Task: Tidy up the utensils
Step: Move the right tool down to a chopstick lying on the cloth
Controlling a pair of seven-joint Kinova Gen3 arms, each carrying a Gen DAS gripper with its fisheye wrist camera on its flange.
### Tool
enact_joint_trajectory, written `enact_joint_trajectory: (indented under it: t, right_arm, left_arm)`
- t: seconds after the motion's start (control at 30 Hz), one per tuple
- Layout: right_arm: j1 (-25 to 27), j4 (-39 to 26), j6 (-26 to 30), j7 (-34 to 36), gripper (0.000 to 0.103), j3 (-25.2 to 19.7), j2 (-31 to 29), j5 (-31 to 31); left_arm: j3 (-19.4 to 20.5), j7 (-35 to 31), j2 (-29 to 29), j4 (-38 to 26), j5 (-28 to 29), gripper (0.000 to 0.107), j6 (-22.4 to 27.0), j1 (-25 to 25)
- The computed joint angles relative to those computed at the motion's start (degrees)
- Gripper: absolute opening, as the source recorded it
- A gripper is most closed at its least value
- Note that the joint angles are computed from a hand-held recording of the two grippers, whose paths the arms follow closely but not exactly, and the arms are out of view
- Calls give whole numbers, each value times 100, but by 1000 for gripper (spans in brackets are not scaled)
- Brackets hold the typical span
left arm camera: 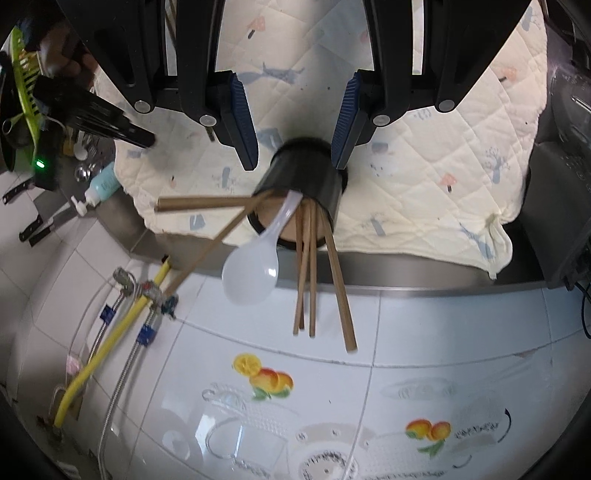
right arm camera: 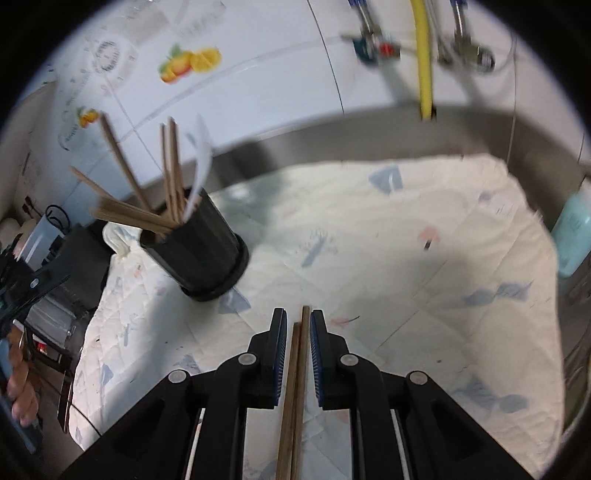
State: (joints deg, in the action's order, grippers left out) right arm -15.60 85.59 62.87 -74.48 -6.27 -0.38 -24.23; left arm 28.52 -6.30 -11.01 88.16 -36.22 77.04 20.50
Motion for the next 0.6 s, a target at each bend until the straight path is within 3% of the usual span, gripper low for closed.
enact_joint_trajectory:
  t: [0.37, 0.6]
  right_arm:
    - [-183, -299, 155, -489, 15, -182, 823, 269]
    - [-175, -335, 196, -609, 15, -215, 1032, 378]
  left_arm:
    - [-221, 4, 95, 350, 355, 45, -368, 142]
    - [-349, -103, 163, 462, 524, 45, -556, 187]
